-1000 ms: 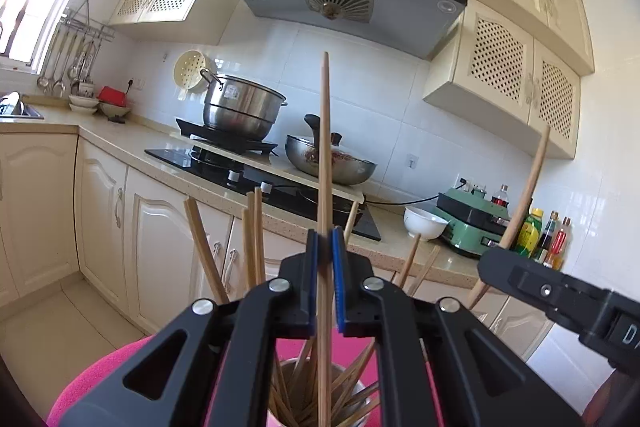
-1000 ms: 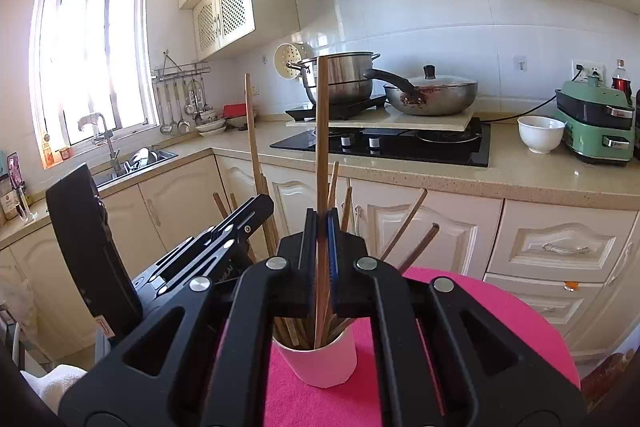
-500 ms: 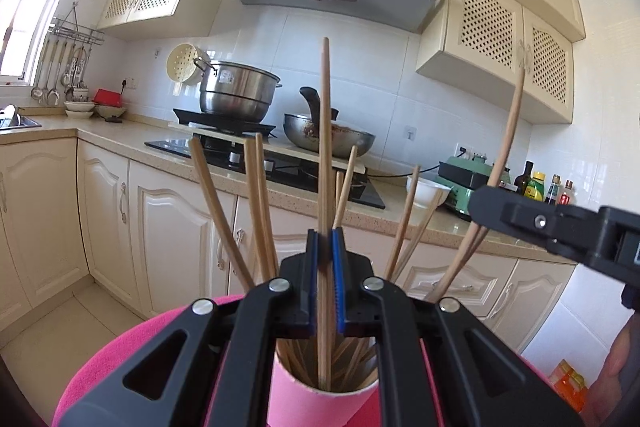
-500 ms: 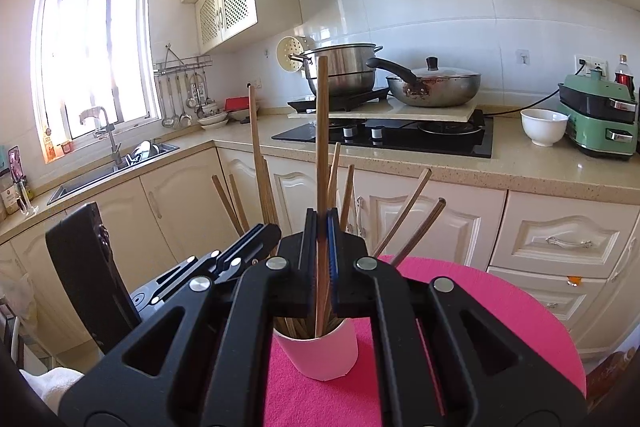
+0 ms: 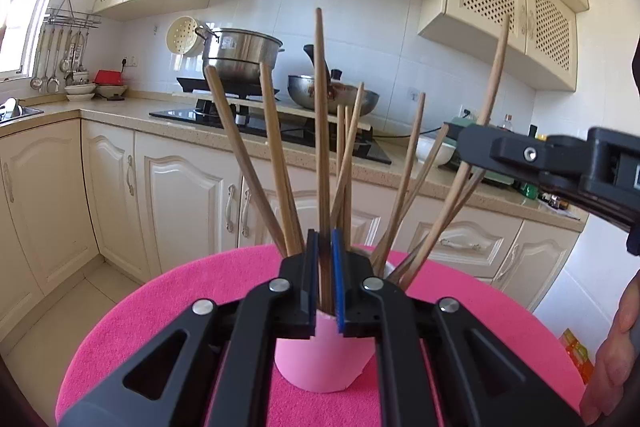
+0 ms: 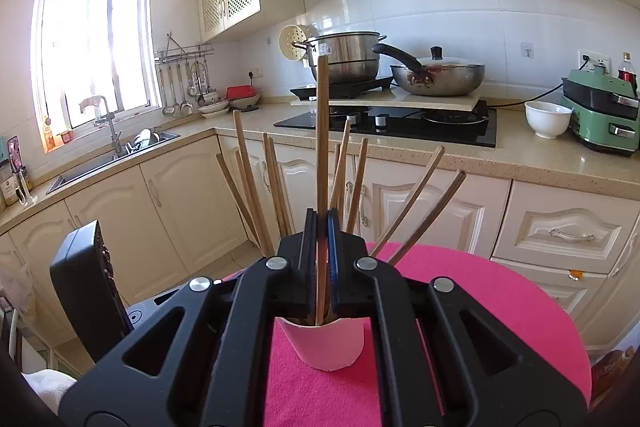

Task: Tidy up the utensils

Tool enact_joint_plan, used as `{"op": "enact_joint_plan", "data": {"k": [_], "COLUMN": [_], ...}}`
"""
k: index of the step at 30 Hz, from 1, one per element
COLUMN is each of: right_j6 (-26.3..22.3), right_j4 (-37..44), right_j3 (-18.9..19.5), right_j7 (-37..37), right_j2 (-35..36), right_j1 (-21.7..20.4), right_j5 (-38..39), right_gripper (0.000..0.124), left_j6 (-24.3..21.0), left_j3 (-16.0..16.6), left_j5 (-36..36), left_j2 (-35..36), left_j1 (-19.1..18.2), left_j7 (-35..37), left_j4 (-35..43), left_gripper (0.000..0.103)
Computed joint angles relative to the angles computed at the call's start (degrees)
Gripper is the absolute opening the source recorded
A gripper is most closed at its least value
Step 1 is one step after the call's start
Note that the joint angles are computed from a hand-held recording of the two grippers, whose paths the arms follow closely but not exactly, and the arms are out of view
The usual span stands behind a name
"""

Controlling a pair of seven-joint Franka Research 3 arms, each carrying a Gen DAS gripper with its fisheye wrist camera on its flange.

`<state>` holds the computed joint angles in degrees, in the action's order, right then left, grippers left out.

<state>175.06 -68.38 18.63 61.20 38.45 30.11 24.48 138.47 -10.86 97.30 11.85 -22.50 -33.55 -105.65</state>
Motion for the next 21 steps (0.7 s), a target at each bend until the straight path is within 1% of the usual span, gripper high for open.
{"op": "enact_joint_plan", "data": {"k": [3,6,8,9,11,12,13,15,17,20,21], "right_j6": [0.15,0.51,0.67,0.54,0.89,0.57,0.44,0.88,1.82,2.25,2.08], "right_j4": [-0.43,-1.32,-1.77,-1.86,-2.03,-1.99,-1.96,-2.31,-3.26,-3.76,-4.09], "right_j3": [-0.8,-1.58,-2.17,-2.74,-2.8,-3.0,-4.03,-4.57,-5.65,-7.42,-7.94], "right_j7": [0.55,1.3,1.98,2.51,2.94,3.17,3.97,4.79,6.41,9.29,10.22], "right_j2": [-0.05,-0.31,-0.39,-0.42,-0.28,-0.31,-0.23,-0.22,-0.53,-0.56,-0.83], "right_j1": [0.7,1.28,1.73,2.13,2.29,2.34,3.06,3.53,4.41,5.75,6.1], "right_j5": [-0.51,-1.05,-1.51,-1.9,-2.33,-2.66,-3.21,-3.83,-4.33,-5.29,-5.66], "right_gripper": [0.006,0.006,0.006,0.006,0.006,0.006,0.006,0.006,0.006,0.006,0.007], "left_j6": [1.67,0.78,0.25,-0.01,-1.58,-1.37,-1.81,-3.81,-4.72,-6.29,-6.63], "left_j3": [0.04,-0.04,-0.23,-0.32,-0.67,-0.77,-0.92,-1.36,-1.73,-2.43,-2.72], "left_j5": [-2.47,-2.81,-3.92,-4.22,-5.68,-6.22,-6.79,-8.5,-9.83,-12.85,-13.64], "left_j2": [0.21,-0.33,-0.83,-1.11,-1.87,-2.39,-2.88,-3.85,-5.0,-7.76,-8.32], "left_j1": [0.45,0.05,-0.03,-0.08,-0.31,-0.18,-0.17,-0.29,-0.14,0.33,0.56], "left_j7": [1.94,1.68,2.2,2.2,3.32,4.04,4.99,7.69,8.92,10.53,11.04], "left_j4": [0.02,-0.7,-1.32,-1.7,-2.56,-2.97,-3.38,-4.02,-4.92,-6.91,-7.17], "left_gripper": [0.007,0.007,0.015,0.025,0.027,0.028,0.031,0.033,0.038,0.042,0.045]}}
